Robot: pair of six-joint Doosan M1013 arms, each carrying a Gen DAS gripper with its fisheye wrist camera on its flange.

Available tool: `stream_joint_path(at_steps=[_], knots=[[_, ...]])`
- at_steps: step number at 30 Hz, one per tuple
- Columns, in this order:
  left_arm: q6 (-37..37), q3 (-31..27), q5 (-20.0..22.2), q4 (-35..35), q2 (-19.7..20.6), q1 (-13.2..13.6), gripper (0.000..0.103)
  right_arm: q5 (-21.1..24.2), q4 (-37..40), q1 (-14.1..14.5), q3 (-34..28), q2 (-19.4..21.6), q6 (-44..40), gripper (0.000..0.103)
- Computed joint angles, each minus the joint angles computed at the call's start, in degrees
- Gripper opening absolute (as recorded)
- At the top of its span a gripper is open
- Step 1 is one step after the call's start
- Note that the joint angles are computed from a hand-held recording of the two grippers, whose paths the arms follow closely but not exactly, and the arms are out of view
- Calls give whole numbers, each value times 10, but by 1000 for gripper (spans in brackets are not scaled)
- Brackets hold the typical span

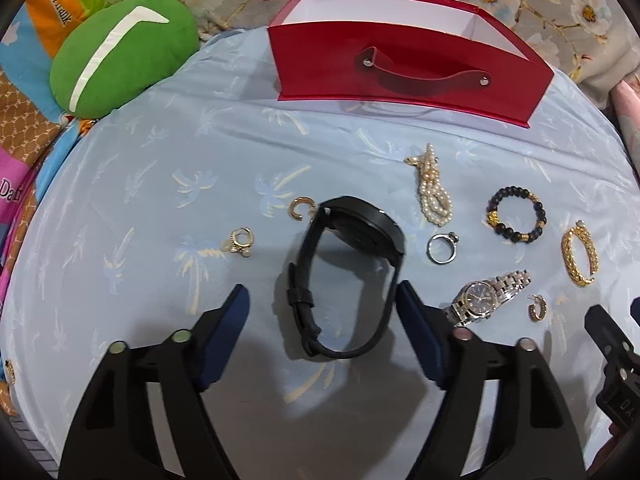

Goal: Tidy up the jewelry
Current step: 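Lower the left tool onto the black smartwatch and close on its band, then close the right tool on the silver wristwatch while the left tool holds the black smartwatch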

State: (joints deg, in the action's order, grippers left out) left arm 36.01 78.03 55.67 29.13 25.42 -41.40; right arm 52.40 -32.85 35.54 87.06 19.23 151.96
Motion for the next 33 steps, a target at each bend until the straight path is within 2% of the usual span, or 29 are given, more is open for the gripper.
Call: stream_joint_path(at_steps=[5, 11, 16, 21, 24, 27, 29, 31, 33], knots=[[23, 4, -20, -33, -3, 4, 35, -1, 2, -1, -5, 5, -6, 98], [32, 12, -38, -58, -12, 10, 18, -1, 8, -3, -7, 7, -10, 98], [22, 25, -53, -60, -28, 14, 14, -4, 5, -2, -8, 5, -7, 98], [-11, 40, -60, -7, -49, 10, 14, -26, 21, 0, -9, 4, -30, 98], [-34, 44, -52, 28, -58, 9, 14, -56, 58, 2, -14, 5, -71, 98], [-49, 46, -43, 48, -64, 10, 14, -82, 109, 8, -30, 16, -147, 84], [-60, 48, -36, 62, -66, 10, 14, -82, 137, 14, -47, 30, -197, 75], [-63, 50, -34, 60, -67, 12, 14, -73, 164, 17, -64, 44, -234, 61], [-61, 51, -34, 53, -67, 15, 14, -66, 187, 18, -75, 56, -255, 54]])
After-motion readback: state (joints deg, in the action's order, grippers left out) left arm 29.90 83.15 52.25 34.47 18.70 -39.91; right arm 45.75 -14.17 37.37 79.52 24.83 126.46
